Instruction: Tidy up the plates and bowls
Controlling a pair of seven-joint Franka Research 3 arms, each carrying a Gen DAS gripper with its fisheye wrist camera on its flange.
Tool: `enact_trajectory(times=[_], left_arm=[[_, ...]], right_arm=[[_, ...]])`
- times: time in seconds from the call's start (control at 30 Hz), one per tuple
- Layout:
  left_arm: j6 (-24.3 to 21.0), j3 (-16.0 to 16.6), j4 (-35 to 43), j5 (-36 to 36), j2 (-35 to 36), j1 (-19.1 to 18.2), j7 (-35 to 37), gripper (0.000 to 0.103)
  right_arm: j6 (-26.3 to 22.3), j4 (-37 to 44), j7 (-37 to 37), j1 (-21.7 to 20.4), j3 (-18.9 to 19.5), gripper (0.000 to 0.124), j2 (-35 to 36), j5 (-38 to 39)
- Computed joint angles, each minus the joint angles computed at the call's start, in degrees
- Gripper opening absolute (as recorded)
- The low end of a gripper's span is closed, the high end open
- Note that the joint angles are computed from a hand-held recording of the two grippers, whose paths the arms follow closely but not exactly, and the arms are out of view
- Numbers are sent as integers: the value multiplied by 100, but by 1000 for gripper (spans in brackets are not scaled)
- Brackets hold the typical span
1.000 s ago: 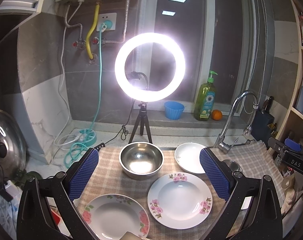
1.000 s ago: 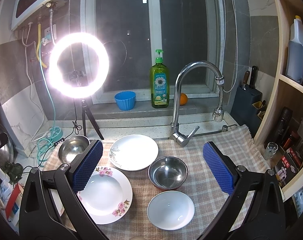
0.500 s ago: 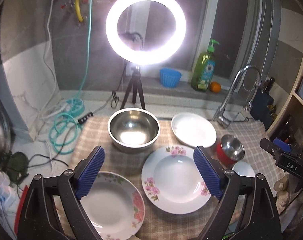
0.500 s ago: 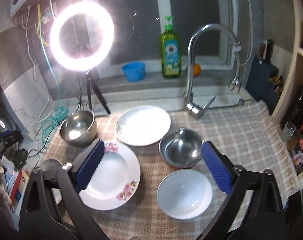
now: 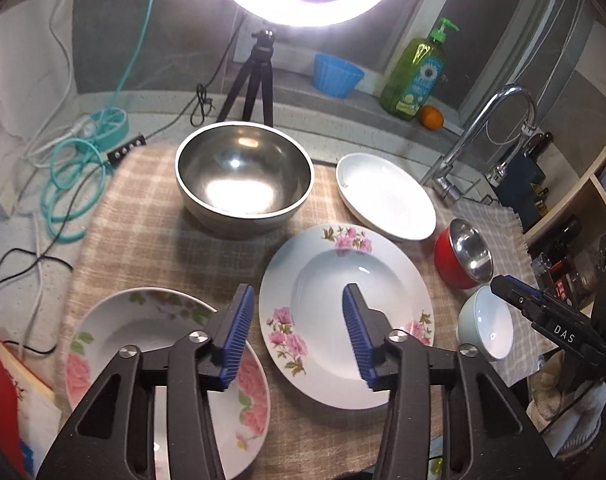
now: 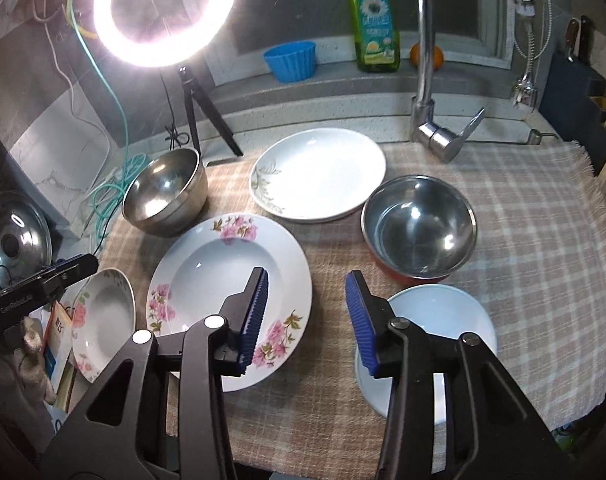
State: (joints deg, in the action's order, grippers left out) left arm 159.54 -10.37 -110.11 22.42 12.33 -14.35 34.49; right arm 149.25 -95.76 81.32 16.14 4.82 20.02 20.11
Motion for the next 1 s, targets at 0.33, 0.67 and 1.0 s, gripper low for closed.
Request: enact_trajectory(times=[0.33,0.67,1.0], left_arm=[[-108,-372,382,-1440,563,415,1343,33],[-306,-442,641,-2063,889,577,1792,32],[-480,-543,901,-2490,1149,697,2186,28]], right_arm=[[-771,927,87,-21,62,30,808,162],[-1381,1828,385,20,2,30,1534,-66],[-1682,2375,497,56,-21,30,1959,-237]])
